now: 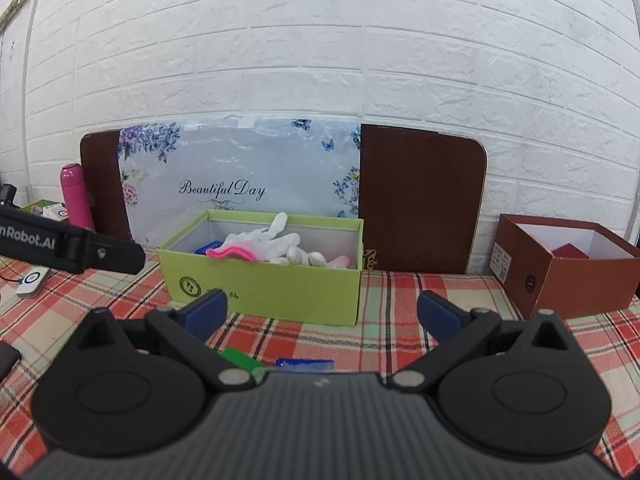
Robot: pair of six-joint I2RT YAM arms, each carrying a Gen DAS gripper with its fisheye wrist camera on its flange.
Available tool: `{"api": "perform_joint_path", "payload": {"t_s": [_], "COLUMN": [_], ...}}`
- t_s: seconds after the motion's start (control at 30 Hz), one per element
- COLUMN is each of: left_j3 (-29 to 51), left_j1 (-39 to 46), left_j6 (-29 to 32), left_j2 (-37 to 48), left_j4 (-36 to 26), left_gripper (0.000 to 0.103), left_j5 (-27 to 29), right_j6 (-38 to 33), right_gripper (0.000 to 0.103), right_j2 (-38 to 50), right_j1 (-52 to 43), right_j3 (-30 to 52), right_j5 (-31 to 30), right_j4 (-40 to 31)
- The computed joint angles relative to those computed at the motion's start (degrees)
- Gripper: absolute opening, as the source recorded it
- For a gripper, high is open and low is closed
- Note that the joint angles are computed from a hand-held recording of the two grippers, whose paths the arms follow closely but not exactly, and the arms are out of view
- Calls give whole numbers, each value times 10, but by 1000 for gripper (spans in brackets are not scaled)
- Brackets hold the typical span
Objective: Organize objects
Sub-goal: 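Move both grippers back over the remaining items on the table, then grasp the red tape roll with the left gripper while the right grasps the olive box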
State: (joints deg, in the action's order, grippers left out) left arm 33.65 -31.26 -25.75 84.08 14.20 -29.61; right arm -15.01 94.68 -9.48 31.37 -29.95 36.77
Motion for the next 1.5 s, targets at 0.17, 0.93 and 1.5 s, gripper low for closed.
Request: {"api": "perform_joint_path", "payload": {"t_s": [0.17, 0.93, 1.5], "left_j3": [-33, -179, -164], "left_j1": [-35, -65, -20], "left_j6": [-29, -109, -91], "left_j2": [-3, 75, 175], "left_j4": [6, 120, 201], "left_gripper": [94, 90, 61], "left_j5": [-34, 7, 76], "right_j6": [-9, -115, -114], "right_gripper": [103, 103, 23], "right_j2": [-7, 116, 162], "right_j1": [-24, -94, -70], "right_j3": [-39, -134, -47], "right_j5": [-19, -49, -25], "right_j4": [1, 89, -41]}}
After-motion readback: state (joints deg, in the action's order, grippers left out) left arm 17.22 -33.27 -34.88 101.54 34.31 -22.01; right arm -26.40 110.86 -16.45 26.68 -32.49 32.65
